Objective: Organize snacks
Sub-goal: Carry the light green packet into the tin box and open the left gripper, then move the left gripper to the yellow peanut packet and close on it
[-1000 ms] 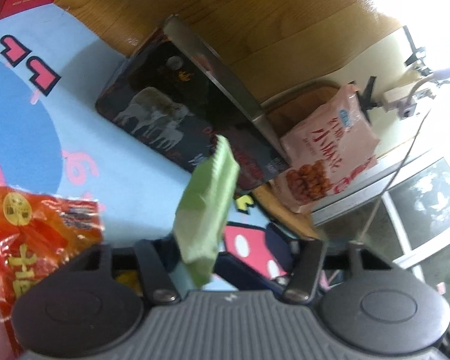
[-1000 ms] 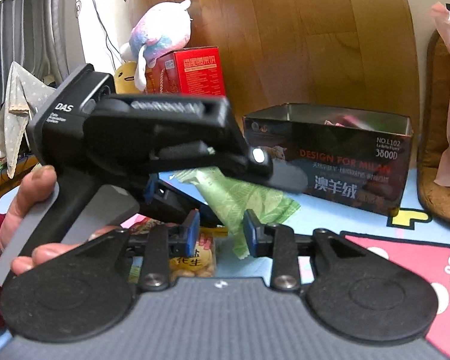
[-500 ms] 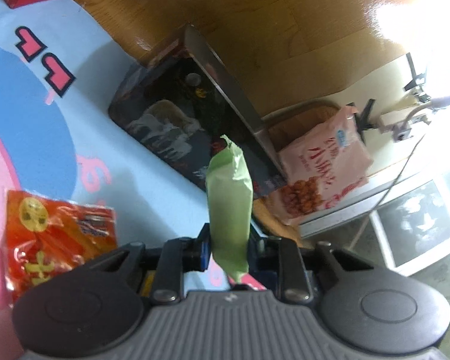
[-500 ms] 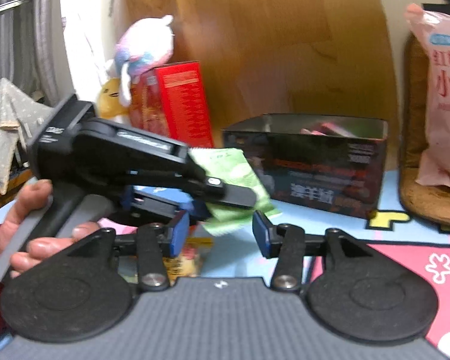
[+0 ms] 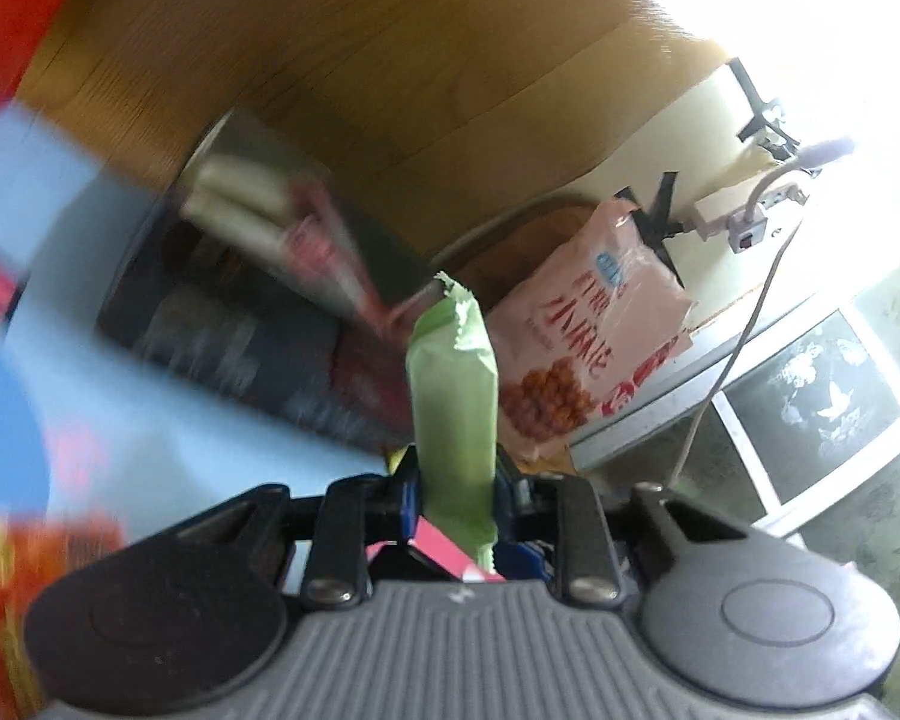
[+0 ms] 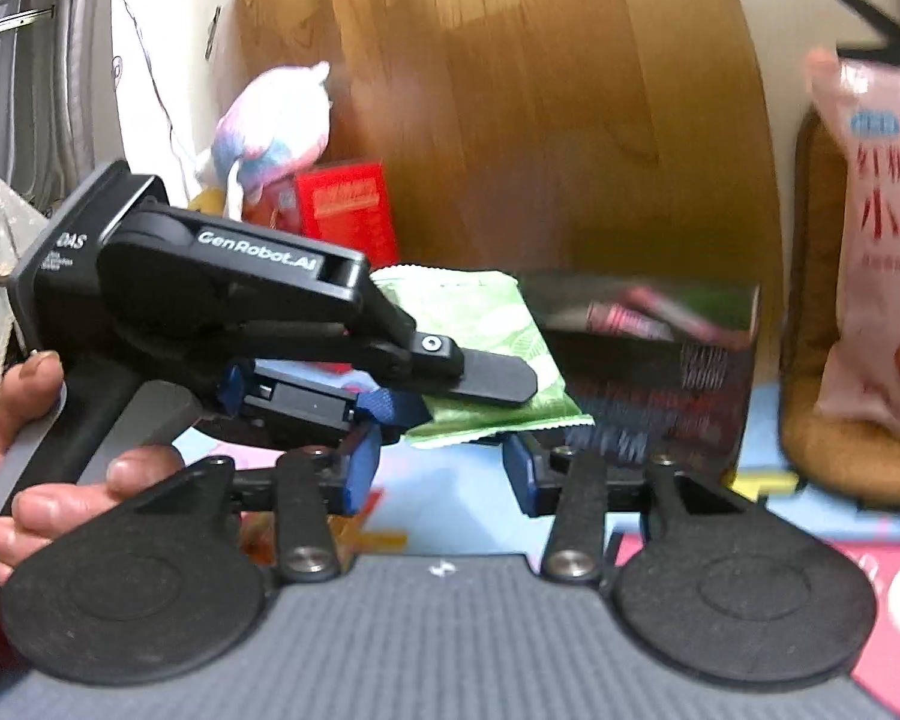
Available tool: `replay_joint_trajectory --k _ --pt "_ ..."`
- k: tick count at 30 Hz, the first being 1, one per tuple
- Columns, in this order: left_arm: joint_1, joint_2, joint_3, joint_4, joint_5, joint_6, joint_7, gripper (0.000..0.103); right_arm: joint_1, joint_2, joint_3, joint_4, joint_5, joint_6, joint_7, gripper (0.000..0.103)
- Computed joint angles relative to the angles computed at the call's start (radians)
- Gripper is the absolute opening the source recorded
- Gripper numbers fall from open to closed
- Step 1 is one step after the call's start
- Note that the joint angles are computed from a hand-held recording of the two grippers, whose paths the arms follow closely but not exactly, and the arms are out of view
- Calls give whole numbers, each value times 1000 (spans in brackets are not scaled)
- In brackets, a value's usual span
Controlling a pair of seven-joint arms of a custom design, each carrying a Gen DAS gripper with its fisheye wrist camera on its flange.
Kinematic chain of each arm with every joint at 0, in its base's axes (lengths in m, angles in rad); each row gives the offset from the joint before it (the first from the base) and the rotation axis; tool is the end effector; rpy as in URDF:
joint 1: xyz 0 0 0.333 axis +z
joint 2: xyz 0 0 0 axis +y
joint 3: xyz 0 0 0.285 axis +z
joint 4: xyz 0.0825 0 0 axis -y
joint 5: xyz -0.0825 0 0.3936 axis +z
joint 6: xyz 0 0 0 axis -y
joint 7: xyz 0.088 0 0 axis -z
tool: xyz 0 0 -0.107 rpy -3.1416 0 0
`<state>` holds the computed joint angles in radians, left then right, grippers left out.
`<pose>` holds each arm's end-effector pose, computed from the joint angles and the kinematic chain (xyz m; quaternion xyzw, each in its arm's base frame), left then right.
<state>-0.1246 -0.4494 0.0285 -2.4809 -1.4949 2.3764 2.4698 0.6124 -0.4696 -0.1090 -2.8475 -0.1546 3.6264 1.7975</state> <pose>0.4600 -0.0547 0.4624 0.5898 -0.5760 0.5583 0.0934 0.3454 0.2118 0.4456 -0.6860 0.4345 -0.2265 0.5378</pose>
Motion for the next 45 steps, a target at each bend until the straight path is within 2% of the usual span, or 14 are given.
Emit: replay_joint_trajectory --k 2,5,6,7,8,10,12,20,22,28,31,35,41,45 --pt "-4 53 -10 73 0 16 9 24 -41 30 43 49 41 -5 -30 46" --pt "0 156 -39 192 13 71 -43 54 -88 100 78 139 88 -7 -74 47" --pt "4 184 -66 221 50 139 -89 68 -113 125 94 173 86 -21 -76 47" --pt "6 199 -86 232 89 200 -131 72 -156 152 145 206 149 -35 -128 48" --pt "5 208 -93 237 120 234 -162 72 -207 166 214 228 245 -59 -201 48" --pt "-3 193 -67 220 82 213 -119 72 -231 159 248 230 324 -77 -249 48" --pt "-1 150 -51 177 44 214 -78 72 -159 128 157 179 267 -39 -198 49" --pt "14 -73 9 -43 76 220 -134 73 -7 -85 17 -47 164 -96 -104 49" --pt "22 -125 23 -100 113 243 -167 73 36 -129 -4 -91 152 -106 -101 50" --pt "7 -258 91 -238 119 314 -207 73 53 -153 57 -116 198 -129 -117 51" --pt "8 -301 117 -280 158 317 -224 73 121 -161 -9 -110 196 -146 -99 62" --pt "0 -361 151 -333 254 275 -256 73 181 -210 -63 -131 194 -186 -96 63" --pt "-73 -419 182 -368 348 211 -242 73 174 -244 6 -145 251 -291 -157 74" --pt "-110 -413 176 -367 399 194 -257 73 169 -212 41 -121 304 -343 -186 73"
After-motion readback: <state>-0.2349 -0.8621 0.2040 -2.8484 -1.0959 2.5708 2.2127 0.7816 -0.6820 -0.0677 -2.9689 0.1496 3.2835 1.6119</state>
